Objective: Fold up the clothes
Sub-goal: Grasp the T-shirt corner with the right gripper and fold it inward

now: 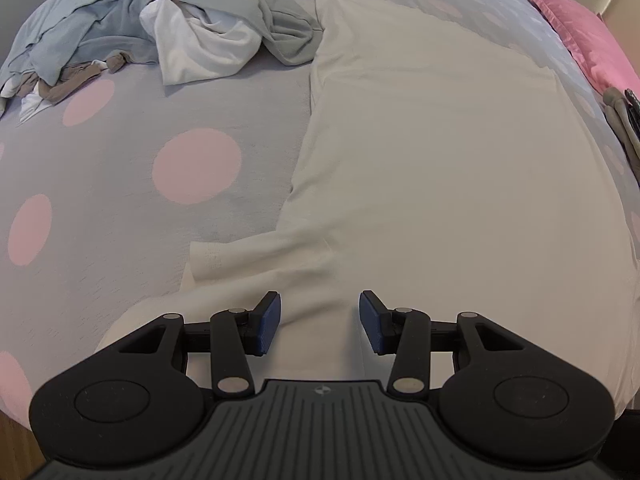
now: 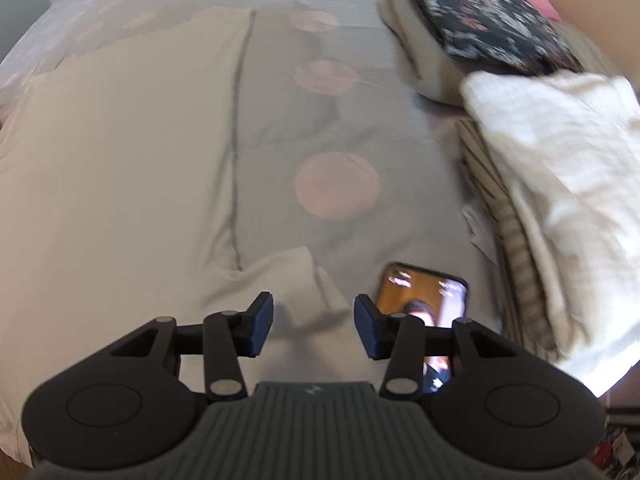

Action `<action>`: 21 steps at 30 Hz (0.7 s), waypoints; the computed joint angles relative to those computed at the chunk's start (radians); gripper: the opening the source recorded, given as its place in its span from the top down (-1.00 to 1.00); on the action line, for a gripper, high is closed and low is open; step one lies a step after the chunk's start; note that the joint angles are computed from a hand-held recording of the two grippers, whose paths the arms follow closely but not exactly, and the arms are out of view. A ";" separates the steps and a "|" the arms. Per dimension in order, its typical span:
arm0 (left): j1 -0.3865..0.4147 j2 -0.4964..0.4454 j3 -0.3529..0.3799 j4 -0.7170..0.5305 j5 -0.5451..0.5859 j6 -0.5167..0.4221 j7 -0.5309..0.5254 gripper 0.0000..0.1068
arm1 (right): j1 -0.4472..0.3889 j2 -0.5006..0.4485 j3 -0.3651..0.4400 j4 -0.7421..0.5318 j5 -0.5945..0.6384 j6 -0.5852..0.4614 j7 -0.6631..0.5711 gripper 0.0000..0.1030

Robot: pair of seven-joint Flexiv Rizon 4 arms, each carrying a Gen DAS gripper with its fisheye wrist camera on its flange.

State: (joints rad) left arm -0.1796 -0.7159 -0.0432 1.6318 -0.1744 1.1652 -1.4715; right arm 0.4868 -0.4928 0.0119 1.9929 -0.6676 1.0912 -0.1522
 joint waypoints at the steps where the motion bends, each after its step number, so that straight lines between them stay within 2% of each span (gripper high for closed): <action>1: 0.000 0.001 -0.001 0.000 0.000 0.003 0.000 0.22 | -0.001 0.014 -0.002 0.019 0.001 0.003 0.015 0.09; 6: -0.005 0.007 -0.008 -0.002 0.005 0.014 0.013 0.22 | -0.025 0.053 0.032 0.082 0.070 0.013 0.063 0.15; 11: -0.020 0.008 -0.005 -0.009 0.021 0.020 0.032 0.21 | -0.057 0.026 0.055 0.102 0.160 0.073 0.068 0.19; 14: -0.029 0.009 0.002 -0.009 0.030 0.023 0.033 0.21 | -0.065 0.001 0.060 0.096 0.211 0.109 0.051 0.38; 15: -0.032 0.009 0.006 -0.009 0.032 0.022 0.030 0.21 | -0.063 -0.006 0.059 0.090 0.222 0.107 0.042 0.56; 17: -0.035 0.010 0.012 -0.007 0.035 0.020 0.021 0.20 | -0.055 -0.014 0.053 0.080 0.231 0.097 0.026 0.74; 18: -0.036 0.010 0.015 -0.007 0.036 0.016 0.018 0.20 | -0.043 -0.012 0.042 0.078 0.221 0.090 0.024 0.93; 21: -0.042 0.007 0.026 -0.013 0.047 0.003 0.008 0.20 | 0.005 0.001 -0.001 0.068 0.146 0.025 0.023 0.94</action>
